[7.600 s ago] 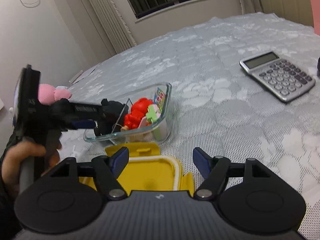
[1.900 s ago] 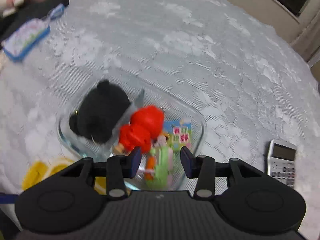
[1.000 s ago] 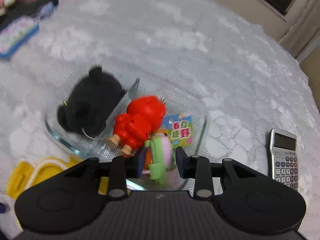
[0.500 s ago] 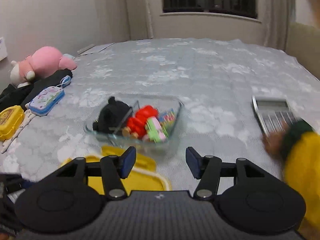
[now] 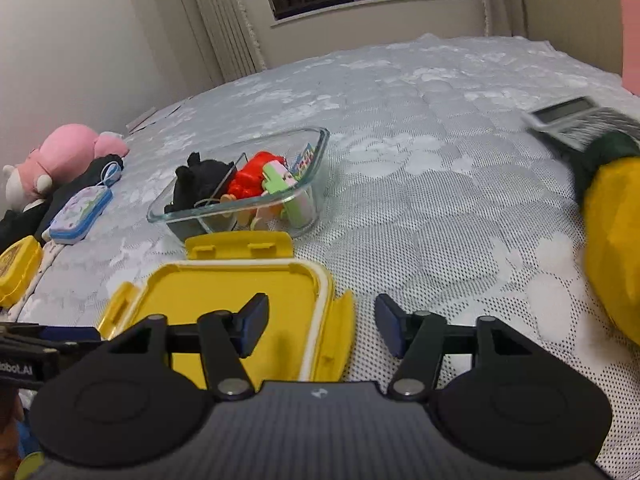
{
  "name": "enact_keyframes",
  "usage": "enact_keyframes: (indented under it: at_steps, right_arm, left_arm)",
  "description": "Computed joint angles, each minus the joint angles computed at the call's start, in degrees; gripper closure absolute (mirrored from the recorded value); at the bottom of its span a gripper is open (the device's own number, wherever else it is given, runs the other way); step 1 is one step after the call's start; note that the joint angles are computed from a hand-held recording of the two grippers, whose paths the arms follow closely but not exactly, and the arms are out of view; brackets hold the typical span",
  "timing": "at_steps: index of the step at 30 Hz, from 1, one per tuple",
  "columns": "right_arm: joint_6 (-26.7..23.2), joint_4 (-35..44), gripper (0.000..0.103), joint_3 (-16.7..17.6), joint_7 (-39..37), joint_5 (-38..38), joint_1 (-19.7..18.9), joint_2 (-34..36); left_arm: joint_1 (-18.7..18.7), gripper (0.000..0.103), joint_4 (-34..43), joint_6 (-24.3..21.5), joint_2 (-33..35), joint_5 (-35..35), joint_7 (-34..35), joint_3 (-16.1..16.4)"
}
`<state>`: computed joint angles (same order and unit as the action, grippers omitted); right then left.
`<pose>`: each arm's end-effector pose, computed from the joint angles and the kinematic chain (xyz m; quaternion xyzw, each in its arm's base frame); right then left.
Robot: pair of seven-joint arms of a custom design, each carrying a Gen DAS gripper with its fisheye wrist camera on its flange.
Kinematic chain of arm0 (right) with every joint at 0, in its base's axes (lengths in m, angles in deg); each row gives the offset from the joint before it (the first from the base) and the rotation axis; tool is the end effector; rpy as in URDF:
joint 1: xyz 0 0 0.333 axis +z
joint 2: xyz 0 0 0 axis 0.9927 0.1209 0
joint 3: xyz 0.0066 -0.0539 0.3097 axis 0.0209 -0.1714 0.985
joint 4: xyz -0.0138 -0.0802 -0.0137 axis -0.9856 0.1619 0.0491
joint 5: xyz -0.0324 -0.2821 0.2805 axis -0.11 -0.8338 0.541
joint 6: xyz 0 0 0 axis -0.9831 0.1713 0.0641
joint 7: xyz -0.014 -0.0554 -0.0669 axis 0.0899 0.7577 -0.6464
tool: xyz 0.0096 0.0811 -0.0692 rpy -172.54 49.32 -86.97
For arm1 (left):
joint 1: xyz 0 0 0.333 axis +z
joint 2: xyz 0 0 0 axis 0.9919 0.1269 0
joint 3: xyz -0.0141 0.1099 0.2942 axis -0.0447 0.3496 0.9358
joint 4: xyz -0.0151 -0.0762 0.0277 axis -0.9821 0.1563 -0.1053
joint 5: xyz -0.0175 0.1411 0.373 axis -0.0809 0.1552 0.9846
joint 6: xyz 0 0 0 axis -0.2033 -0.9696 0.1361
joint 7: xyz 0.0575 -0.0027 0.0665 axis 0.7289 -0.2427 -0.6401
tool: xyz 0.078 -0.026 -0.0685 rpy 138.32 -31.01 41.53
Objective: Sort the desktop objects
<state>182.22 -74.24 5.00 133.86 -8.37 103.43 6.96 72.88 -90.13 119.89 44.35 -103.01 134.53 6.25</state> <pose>0.6154 0.1211 0.3726 -0.5695 0.6996 -0.2186 0.3721 0.6653 -0.2225 0.3991 -0.5890 0.7337 -0.3203 0.1103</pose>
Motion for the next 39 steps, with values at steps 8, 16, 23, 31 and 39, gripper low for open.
enact_keyframes:
  at_steps: [8,16,23,31,39]
  right_arm:
    - [-0.17,3.32,0.027,-21.32,-1.38,6.04,22.50,4.28]
    - [-1.68,4.58,0.016,-32.01,1.84,6.75,32.51,8.15]
    - [-2.19,4.16,0.013,-30.32,3.60,4.99,30.81,7.86]
    - [-1.44,3.28,0.011,-27.67,5.09,3.76,27.91,7.15]
    - [-0.09,1.12,0.013,-26.28,4.32,4.00,26.24,5.73]
  left_arm:
    - [-1.30,0.004,1.39,1.02,0.95,2.72,-5.62,2.46]
    - [-1.44,0.004,2.78,1.23,2.79,4.02,-9.43,3.08]
    - [-0.56,0.004,3.06,0.38,3.33,3.88,-8.79,2.21]
    - [-1.07,0.004,3.08,0.19,3.38,4.73,-8.32,2.52]
    - [-1.90,0.004,2.42,0.00,2.90,6.71,-7.50,2.98]
